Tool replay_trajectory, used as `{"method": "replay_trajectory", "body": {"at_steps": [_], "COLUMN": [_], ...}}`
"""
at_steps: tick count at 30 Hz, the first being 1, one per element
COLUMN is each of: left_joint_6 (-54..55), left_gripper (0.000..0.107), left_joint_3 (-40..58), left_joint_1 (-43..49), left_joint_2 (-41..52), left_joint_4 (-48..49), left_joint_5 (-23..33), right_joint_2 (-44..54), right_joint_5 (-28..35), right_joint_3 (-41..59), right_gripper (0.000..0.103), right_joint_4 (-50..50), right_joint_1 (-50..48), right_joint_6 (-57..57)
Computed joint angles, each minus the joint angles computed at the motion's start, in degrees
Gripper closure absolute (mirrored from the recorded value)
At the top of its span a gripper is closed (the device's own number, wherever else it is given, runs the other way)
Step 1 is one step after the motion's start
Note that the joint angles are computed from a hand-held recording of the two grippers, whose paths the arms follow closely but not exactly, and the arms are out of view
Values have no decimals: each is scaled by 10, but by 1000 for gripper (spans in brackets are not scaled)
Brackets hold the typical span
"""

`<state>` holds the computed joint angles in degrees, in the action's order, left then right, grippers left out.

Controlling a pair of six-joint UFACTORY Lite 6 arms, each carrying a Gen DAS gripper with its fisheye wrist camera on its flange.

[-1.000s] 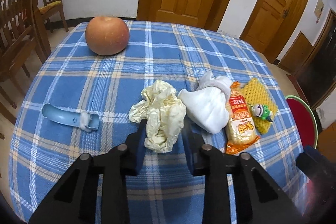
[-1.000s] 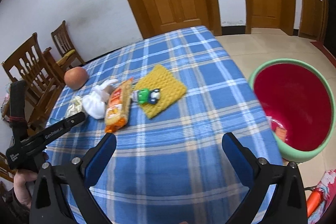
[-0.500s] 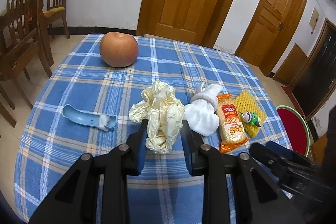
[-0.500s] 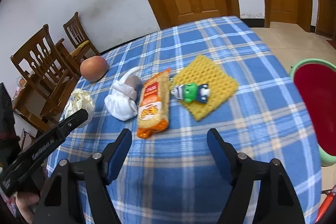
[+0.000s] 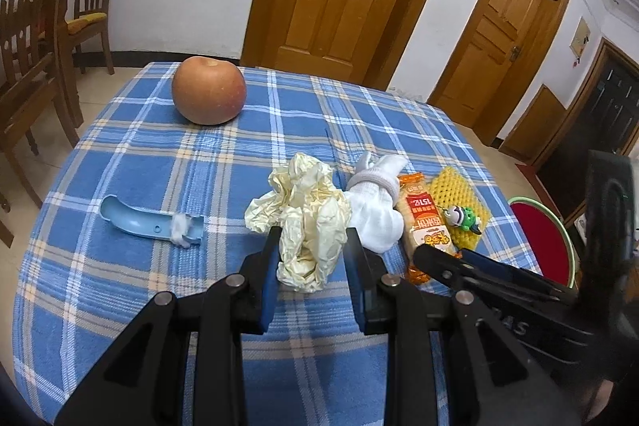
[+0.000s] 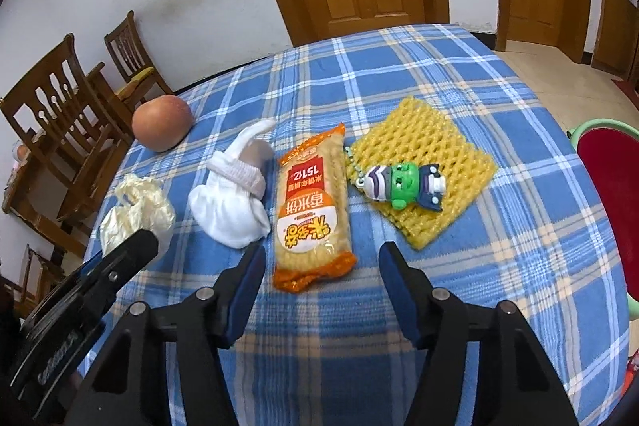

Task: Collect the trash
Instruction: 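Close the right gripper on the orange snack package, then carry the snack package and crumpled bag toward the bucket with both grippers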

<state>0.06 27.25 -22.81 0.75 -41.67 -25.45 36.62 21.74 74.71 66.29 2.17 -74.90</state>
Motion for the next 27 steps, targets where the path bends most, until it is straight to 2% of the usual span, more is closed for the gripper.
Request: {"method": "replay_trajectory", "body": {"at_steps": [5, 11, 16, 27], "left_joint_6": [-90, -148, -104, 132], "left_gripper": [77, 77, 77, 77], "left_joint_3": [-5, 3, -2, -5], "left_joint_1": [23, 34, 17, -83], "left_joint_2": [7, 28, 14, -45], "left_joint_4": [108, 175, 119, -170], "left_joint_5": [3, 1, 2, -13], "right_joint_2": [12, 8, -29, -126], "right_joint_5": [-22, -25, -9, 62], "right_joint_3": [8, -1, -44, -125], "right_gripper": [59, 62, 62, 63], "right_joint_4": [7, 48, 103, 137], "right_joint_1": [18, 18, 9, -43], "right_joint_6": [-3, -46, -119, -181]}}
